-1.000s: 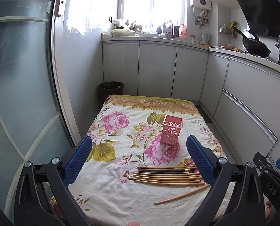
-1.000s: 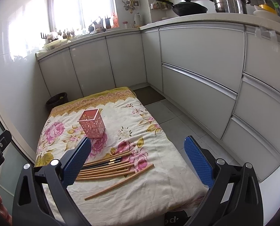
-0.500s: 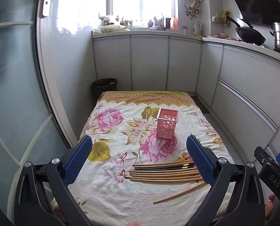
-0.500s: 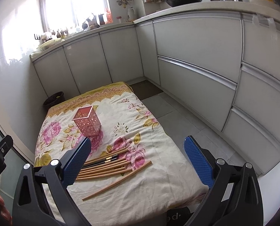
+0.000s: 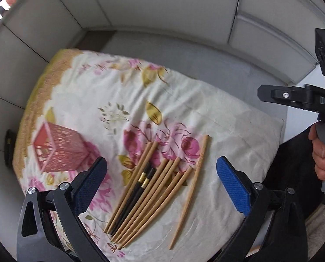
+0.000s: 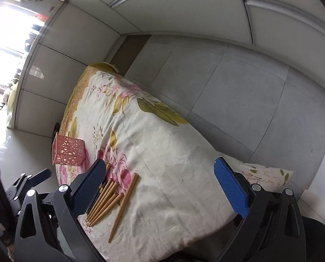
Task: Organize utensils
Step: 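Lower the left tool onto the chopstick pile and close on one chopstick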
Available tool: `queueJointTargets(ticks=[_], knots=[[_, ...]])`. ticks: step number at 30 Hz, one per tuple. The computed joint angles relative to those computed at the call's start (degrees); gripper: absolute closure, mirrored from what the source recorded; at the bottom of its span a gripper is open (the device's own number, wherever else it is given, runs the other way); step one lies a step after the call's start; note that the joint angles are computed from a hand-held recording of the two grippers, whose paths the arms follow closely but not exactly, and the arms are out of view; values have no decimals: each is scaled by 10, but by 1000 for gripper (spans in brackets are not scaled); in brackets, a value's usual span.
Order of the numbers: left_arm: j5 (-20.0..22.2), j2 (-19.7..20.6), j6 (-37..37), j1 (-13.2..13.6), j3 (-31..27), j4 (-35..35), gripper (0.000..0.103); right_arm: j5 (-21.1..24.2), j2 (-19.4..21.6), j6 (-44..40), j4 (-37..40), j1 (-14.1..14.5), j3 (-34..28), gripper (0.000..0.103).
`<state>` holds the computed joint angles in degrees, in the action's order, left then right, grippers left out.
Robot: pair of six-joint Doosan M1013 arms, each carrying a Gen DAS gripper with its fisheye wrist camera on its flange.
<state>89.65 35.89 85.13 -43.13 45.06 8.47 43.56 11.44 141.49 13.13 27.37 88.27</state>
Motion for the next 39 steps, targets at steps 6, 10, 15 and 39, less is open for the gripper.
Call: queueJointTargets(ticks=[6, 10, 15, 39], knots=[[173, 107, 27, 33, -126, -67, 18, 13, 19, -99, 153, -26, 2, 7], [184, 111, 26, 51, -127, -110, 38, 32, 32, -149, 197, -26, -9, 7], [177, 90, 58, 56, -95, -98, 49, 49, 45, -172, 218, -20, -23, 7], [106, 38, 146, 75, 23, -124, 81, 82, 69, -202, 209, -6, -61, 7]])
